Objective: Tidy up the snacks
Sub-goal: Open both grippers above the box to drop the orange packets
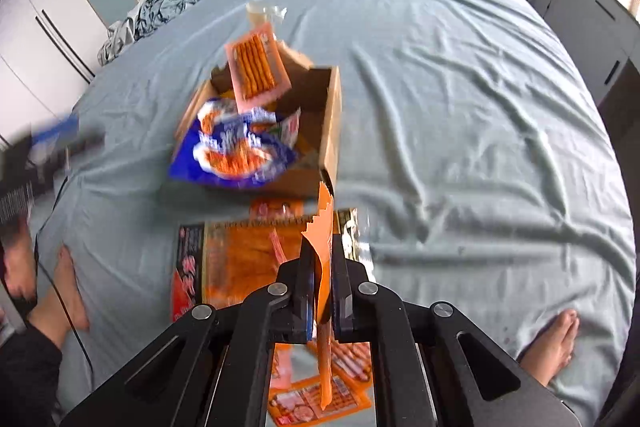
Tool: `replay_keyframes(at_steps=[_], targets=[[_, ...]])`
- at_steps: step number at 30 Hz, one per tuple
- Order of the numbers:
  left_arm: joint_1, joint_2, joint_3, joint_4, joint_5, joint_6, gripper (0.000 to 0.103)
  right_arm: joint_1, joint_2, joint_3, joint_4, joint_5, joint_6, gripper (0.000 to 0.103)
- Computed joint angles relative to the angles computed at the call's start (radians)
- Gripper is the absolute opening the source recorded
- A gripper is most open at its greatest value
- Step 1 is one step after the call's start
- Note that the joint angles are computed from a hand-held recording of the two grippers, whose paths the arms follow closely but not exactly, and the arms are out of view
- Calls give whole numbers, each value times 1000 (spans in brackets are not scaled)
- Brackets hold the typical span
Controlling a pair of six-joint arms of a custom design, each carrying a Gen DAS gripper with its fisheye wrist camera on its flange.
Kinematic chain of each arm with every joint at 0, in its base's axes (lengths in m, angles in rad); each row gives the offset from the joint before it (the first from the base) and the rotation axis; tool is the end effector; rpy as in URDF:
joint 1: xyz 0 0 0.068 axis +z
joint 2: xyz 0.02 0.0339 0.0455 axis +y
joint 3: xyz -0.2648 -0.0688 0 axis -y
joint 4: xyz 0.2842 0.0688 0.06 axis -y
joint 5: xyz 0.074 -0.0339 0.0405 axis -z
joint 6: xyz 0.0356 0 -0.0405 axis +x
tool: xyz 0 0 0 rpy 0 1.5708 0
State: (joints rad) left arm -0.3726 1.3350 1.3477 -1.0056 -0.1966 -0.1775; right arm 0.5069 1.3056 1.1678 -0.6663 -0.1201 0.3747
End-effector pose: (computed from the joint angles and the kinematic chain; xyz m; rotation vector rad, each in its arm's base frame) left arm 0.2829 -0.1031 0.3433 0.1729 2.5293 0.0359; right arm 0.2744 0.1572 0.3107 -0.2202 2.4312 0.5526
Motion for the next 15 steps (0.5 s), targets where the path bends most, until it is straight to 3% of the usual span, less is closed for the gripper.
replay_keyframes(at_steps=[3, 6, 10, 12, 13, 14, 15], targets=[[27, -60, -103, -34, 63, -22, 81, 9, 76, 146, -44, 19, 38, 4], [46, -70, -146, -64, 125, -37, 81, 37, 165, 306, -91, 103, 43, 5], [49, -116, -199, -54, 152, -20, 81, 59, 255, 453, -83, 174, 71, 5], [49, -133, -217, -41, 151, 2, 81, 65, 292, 503, -71, 178, 91, 11], [50, -141, -224, -37, 154, 12, 81, 65, 308, 519, -68, 163, 99, 27], [55, -148, -235, -31, 163, 25, 81, 66, 322, 532, -70, 146, 104, 52], [63, -151, -242, -27, 173, 35, 81, 69, 309, 504, -40, 134, 113, 62]])
